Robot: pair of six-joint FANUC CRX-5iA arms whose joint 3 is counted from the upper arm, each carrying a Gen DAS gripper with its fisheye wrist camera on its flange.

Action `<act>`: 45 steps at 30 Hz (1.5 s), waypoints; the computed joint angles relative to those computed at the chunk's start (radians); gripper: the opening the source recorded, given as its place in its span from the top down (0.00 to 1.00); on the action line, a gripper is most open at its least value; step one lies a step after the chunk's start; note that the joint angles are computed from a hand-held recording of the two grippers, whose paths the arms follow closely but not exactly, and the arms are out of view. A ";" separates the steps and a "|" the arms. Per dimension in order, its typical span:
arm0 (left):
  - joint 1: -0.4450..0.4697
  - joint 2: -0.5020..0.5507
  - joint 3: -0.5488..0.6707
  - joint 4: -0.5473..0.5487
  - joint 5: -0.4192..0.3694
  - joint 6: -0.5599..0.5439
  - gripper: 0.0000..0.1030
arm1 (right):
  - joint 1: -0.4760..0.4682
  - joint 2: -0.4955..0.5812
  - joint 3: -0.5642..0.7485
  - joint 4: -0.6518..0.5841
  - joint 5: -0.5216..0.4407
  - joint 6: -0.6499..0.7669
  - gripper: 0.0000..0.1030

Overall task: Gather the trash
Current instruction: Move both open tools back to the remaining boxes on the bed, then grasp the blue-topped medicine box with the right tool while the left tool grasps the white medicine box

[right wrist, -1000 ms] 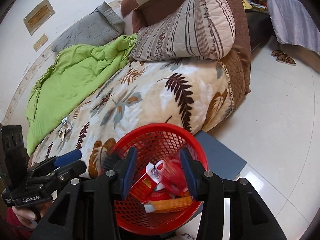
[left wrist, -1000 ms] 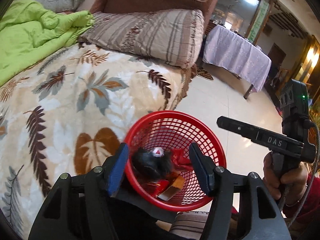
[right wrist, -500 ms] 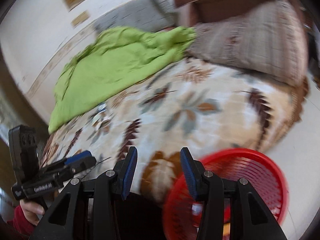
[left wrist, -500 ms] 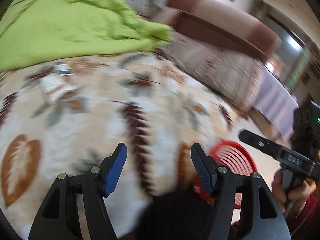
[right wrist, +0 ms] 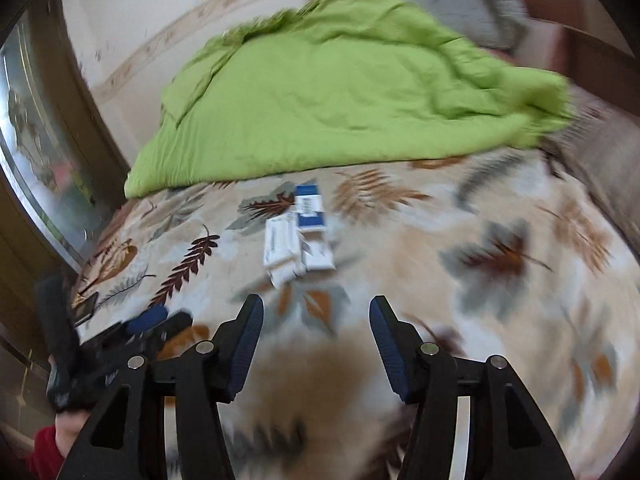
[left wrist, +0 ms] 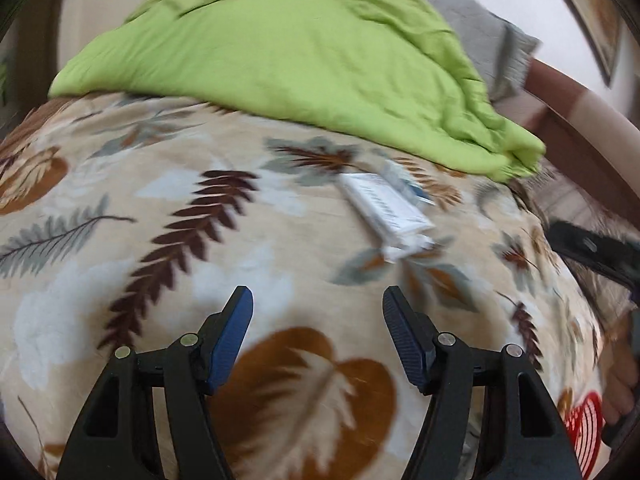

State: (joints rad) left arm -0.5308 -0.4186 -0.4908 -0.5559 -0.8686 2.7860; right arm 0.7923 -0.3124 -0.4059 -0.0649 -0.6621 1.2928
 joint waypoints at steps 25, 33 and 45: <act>0.269 -0.178 -0.193 0.309 0.221 -0.221 0.35 | -0.077 0.422 0.365 -0.503 -0.166 0.360 0.65; 0.378 -0.151 -0.233 0.446 0.302 -0.386 0.33 | 0.026 0.144 0.072 -0.343 0.072 0.180 0.64; 0.278 0.218 0.066 0.221 0.117 -0.347 0.33 | 0.008 0.080 -0.047 -0.270 0.215 0.033 0.64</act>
